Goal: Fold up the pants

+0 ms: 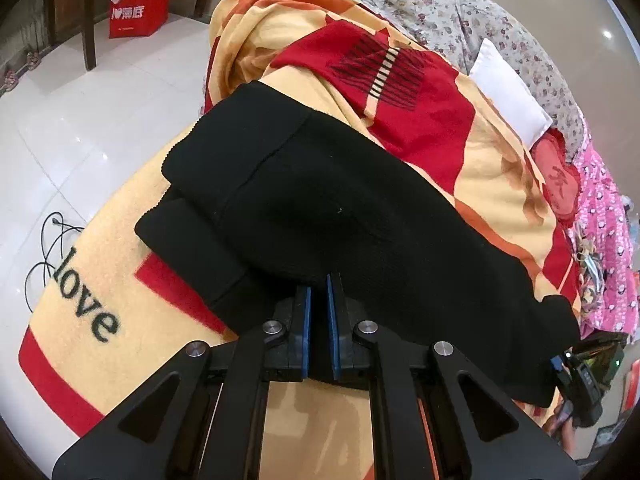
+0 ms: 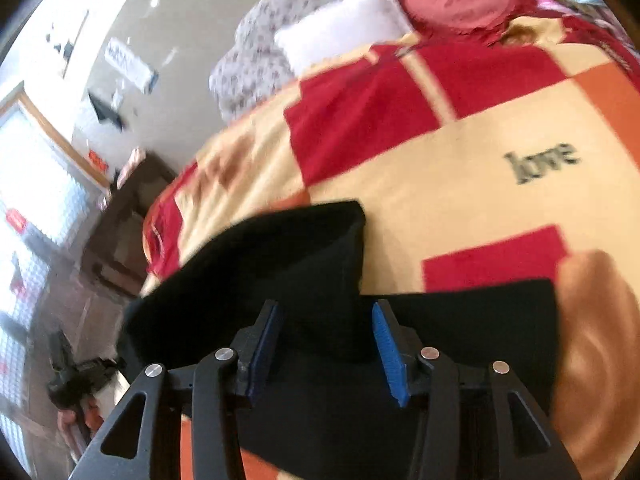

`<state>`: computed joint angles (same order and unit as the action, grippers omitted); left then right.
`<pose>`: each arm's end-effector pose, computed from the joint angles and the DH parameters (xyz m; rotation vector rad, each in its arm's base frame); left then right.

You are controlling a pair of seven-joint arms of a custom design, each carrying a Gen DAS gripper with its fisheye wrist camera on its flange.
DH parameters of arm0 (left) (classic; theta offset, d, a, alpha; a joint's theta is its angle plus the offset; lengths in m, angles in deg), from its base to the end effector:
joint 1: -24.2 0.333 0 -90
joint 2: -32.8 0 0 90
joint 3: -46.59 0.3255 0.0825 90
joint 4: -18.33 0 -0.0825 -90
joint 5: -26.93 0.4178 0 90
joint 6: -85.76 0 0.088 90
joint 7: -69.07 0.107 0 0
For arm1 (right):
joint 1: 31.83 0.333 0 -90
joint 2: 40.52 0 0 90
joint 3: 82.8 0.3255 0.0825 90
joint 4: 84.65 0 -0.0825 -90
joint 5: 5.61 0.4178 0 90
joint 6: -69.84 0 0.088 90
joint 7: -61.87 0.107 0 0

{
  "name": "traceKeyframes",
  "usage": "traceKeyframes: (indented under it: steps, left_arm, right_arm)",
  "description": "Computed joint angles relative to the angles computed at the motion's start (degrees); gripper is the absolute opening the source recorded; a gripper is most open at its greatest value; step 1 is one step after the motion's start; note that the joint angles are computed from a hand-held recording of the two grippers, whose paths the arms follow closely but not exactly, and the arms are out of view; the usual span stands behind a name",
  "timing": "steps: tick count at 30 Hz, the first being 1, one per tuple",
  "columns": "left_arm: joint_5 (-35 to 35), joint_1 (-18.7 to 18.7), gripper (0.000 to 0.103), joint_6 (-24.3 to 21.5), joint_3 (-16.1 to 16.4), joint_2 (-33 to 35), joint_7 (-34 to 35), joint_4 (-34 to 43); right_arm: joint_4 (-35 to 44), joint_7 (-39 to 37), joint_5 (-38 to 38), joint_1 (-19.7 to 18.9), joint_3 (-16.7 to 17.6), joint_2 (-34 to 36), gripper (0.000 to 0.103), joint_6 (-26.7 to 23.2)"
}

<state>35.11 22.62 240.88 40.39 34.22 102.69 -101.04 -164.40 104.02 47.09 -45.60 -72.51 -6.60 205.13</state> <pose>0.6181 -0.0891 0.4744 -2.5639 1.1338 -0.8125 0.7856 -0.0689 0.4090 -1.6996 1.4455 -0.0509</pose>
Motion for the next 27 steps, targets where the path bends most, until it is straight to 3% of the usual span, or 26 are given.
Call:
traceKeyframes:
  steps: [2, 3, 6, 8, 10, 13, 18, 24, 27]
  left_arm:
    - [0.9, -0.1, 0.006, -0.2, 0.0, 0.1, -1.1, 0.2]
    - [0.7, -0.1, 0.006, -0.3, 0.0, 0.2, -1.1, 0.2]
    - [-2.0, 0.0, 0.006, -0.6, 0.0, 0.2, 0.8, 0.6]
    - [-3.4, 0.1, 0.006, -0.3, 0.0, -0.1, 1.9, 0.3]
    - [-3.6, 0.1, 0.006, -0.1, 0.0, -0.4, 1.9, 0.1]
    - [-4.3, 0.1, 0.006, 0.4, -0.2, -0.8, 2.8, -0.4]
    - [-4.0, 0.0, 0.006, -0.8, -0.5, -0.3, 3.1, 0.1]
    - [-3.4, -0.2, 0.006, -1.4, -0.4, -0.9, 3.4, -0.1]
    - [-3.9, -0.1, 0.006, -1.3, -0.5, -1.5, 3.7, -0.7]
  right_arm:
    - [0.7, -3.2, 1.1, 0.2, 1.1, 0.7, 0.027, 1.4]
    - [2.0, -2.3, -0.4, 0.9, 0.7, 1.3, 0.010, 0.1]
    - [0.3, -6.0, 3.7, -1.2, 2.5, -0.9, 0.009, -0.7]
    - [-4.8, -11.3, 8.4, -3.0, 2.7, -5.8, 0.009, -0.4]
    - [-9.6, -14.6, 11.1, -3.7, 1.2, -10.7, 0.009, 0.5]
    - [-14.0, -13.3, 9.6, -2.4, -2.7, -14.6, 0.009, 2.3]
    - [-14.4, -3.5, -0.8, 2.2, -8.0, -11.7, 0.009, 5.4]
    - [-14.0, 2.0, -8.5, 1.9, -7.4, -10.6, 0.011, 6.4]
    - [-17.3, 8.0, -15.9, 4.4, -9.5, -13.2, 0.019, 13.8]
